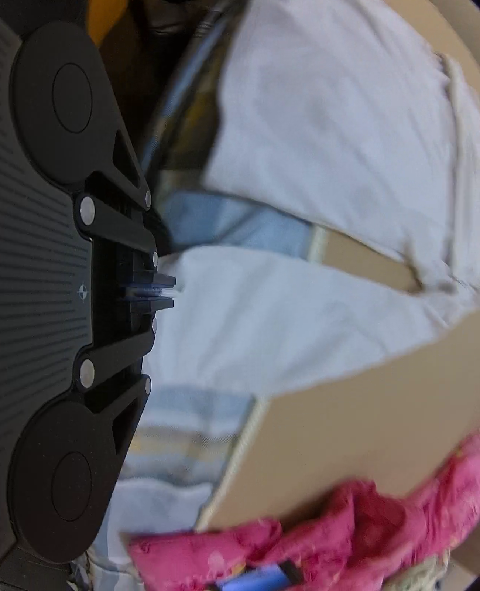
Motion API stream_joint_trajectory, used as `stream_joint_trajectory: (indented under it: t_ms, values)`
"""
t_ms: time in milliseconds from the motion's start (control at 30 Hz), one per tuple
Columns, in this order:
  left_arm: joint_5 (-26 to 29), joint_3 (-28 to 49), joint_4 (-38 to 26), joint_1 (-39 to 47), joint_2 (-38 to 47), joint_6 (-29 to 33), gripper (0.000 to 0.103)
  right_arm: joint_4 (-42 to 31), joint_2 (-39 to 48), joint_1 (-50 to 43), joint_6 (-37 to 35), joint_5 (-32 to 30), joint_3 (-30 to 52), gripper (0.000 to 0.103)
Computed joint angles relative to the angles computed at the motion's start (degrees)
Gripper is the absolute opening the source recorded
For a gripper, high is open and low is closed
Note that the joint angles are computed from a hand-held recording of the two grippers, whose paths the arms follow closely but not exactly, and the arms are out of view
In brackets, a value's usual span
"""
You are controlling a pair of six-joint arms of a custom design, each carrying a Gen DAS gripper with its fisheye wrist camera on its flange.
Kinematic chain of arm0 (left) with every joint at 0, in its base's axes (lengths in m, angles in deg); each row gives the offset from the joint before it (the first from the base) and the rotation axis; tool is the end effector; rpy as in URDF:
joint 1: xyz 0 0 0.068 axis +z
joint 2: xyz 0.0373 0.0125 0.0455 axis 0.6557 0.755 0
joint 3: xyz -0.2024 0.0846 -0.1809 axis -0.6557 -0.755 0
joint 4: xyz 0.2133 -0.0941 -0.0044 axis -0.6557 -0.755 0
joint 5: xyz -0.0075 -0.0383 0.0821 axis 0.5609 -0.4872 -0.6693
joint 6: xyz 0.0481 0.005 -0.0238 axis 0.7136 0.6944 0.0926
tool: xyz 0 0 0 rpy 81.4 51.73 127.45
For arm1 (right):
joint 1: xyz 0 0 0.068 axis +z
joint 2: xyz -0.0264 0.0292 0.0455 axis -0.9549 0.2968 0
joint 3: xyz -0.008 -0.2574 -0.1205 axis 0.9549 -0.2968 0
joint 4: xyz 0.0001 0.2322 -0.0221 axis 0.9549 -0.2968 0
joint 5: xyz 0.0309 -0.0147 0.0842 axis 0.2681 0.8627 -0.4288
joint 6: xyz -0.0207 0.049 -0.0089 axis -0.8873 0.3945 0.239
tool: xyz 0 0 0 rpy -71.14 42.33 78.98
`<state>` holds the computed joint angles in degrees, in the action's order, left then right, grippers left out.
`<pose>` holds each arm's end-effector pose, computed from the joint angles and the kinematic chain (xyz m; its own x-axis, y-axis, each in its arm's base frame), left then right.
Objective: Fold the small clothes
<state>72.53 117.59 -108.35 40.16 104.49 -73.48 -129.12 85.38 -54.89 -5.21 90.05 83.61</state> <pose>0.1890 0.0037 0.3266 -0.7405 0.2190 -0.6353 0.0506 0.9609 0.2723 0.1404 0.0354 0.2231 -0.8928 -0.0683 -0.4452 -0.0007 0.9887 -0.1502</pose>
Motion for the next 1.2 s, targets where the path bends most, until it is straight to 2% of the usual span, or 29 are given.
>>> stream_joint_trajectory:
  t_ms: [67, 100, 200, 267, 333, 567, 833, 900, 967, 1033, 1100, 1200]
  values:
    - [0.6, 0.2, -0.1, 0.5, 0.5, -0.2, 0.100, -0.7, -5.1, -4.3, -1.4, -0.4, 2.1, 0.003]
    - [0.5, 0.3, 0.0, 0.4, 0.7, -0.3, 0.100, -1.1, -7.1, -8.3, -2.2, -2.7, 3.9, 0.003]
    - [0.3, 0.4, 0.2, 0.1, 1.0, -0.5, 0.100, -1.5, -9.6, -24.3, -6.0, -13.5, 11.1, 0.003]
    - [0.5, 0.4, 0.3, 0.1, 1.1, -0.9, 0.100, -1.9, -8.0, -37.1, -7.2, -24.1, 16.8, 0.003]
    - [0.4, 0.4, 0.2, 0.0, 1.0, -1.1, 0.100, -1.2, -5.0, -45.6, -6.1, -30.0, 22.1, 0.003]
    - [-0.4, 1.3, -0.9, 0.3, 2.2, -2.3, 0.100, 6.6, 10.3, -57.1, 5.8, -33.1, 38.0, 0.003]
    - [-1.9, 3.7, -1.1, 2.4, 5.7, -2.6, 0.100, 6.3, 27.1, -55.3, 14.4, -26.6, 57.8, 0.003]
    - [-1.9, 5.1, -1.3, 3.4, 7.4, -2.9, 0.100, 4.9, 31.6, -53.9, 14.2, -22.0, 62.1, 0.003]
    - [-1.6, 6.7, -1.7, 4.5, 9.7, -3.6, 0.100, 0.0, 37.6, -51.6, 13.0, -15.2, 66.8, 0.003]
    - [-0.7, 8.5, -2.0, 6.0, 12.4, -4.3, 0.100, -7.1, 44.6, -50.1, 13.9, -10.9, 72.2, 0.003]
    - [-0.1, 9.7, -1.7, 7.4, 15.0, -4.7, 0.100, -11.3, 49.4, -49.2, 16.1, -10.8, 75.6, 0.003]
    - [-1.6, 9.5, 1.3, 8.7, 17.5, -4.1, 0.100, -12.6, 51.7, -45.0, 17.9, -10.1, 77.7, 0.003]
